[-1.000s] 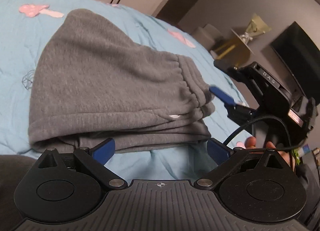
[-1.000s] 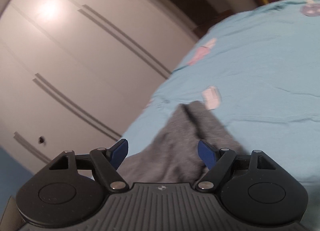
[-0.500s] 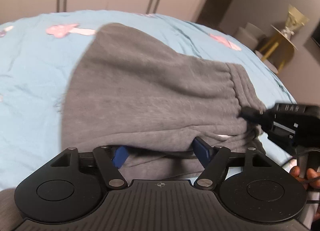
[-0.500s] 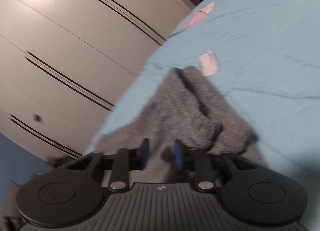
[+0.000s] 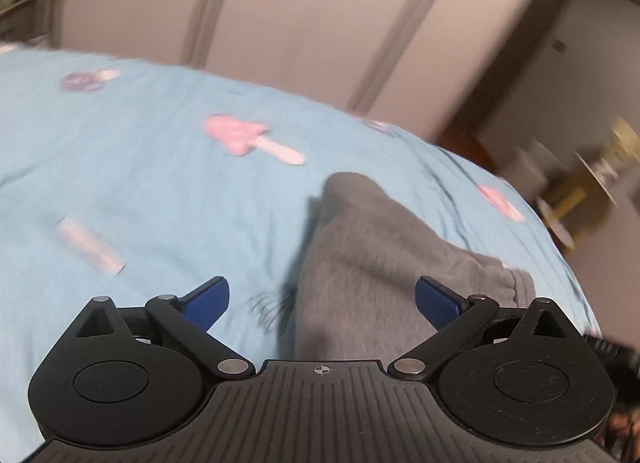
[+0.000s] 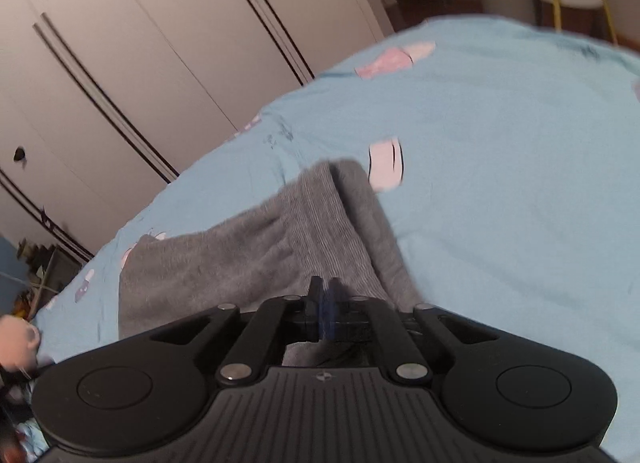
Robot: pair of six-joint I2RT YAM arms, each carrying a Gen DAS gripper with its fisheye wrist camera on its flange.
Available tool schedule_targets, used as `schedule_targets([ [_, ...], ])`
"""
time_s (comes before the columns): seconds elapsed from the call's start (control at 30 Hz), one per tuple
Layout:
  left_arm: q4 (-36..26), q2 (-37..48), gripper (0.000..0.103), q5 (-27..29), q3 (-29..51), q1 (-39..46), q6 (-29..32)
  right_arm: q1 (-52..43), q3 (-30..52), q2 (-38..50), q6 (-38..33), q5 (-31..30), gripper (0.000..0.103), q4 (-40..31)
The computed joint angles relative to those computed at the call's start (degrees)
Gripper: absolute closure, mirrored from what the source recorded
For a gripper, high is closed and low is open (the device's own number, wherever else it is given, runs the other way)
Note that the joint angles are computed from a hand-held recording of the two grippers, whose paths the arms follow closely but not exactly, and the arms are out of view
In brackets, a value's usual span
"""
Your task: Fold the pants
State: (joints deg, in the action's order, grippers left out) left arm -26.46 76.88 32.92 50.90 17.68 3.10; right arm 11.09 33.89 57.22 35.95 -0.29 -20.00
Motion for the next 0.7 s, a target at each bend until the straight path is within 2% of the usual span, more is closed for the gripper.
schedule_targets([
  [0.03, -1.1, 5.0, 0.001, 1.6, 2.7, -0.5, 3.0, -0.7, 1.4, 1.6, -2.4, -0.2, 0.038, -0.6],
  [0.07, -2.4, 9.3, 0.001, 2.1, 5.0, -1.3, 4.2, -0.3, 3.6, 3.8, -4.1, 2.2, 0.005, -2.5],
  [0.1, -2.8, 13.9, 0.001, 3.0, 7.0, -1.9, 4.4, -1.0, 4.5, 5.8, -6.6, 2.5, 0.003, -2.1],
  [0.13, -2.8, 17.1, 0.001, 4.2, 8.3, -2.3, 4.5, -3.3, 5.3, 8.1, -9.5, -0.8, 0.002, -1.2],
  [0.23, -3.2, 25.7, 0.001, 8.8, 11.6, -3.6, 3.9, -13.0, 7.2, 17.5, -16.1, -18.3, 0.002, 1.9],
  [0.37, -8.9, 36.6, 0.001, 13.4, 19.7, -4.7, 6.2, -20.5, 12.4, 32.9, -20.4, -30.7, 0.002, 3.5],
  [0.43, -8.1, 40.0, 0.001, 14.8, 21.7, -5.4, 5.3, -23.2, 14.0, 38.9, -20.8, -38.4, 0.002, 6.2],
  [0.6, -8.5, 43.9, 0.001, 17.3, 26.4, -6.9, 7.1, -23.6, 17.8, 47.7, -18.5, -45.4, 0.002, 12.5],
  [0.7, -9.2, 44.4, 0.001, 20.6, 26.2, -7.0, 13.3, -21.9, 19.6, 49.6, -20.7, -46.6, 0.002, 12.5],
])
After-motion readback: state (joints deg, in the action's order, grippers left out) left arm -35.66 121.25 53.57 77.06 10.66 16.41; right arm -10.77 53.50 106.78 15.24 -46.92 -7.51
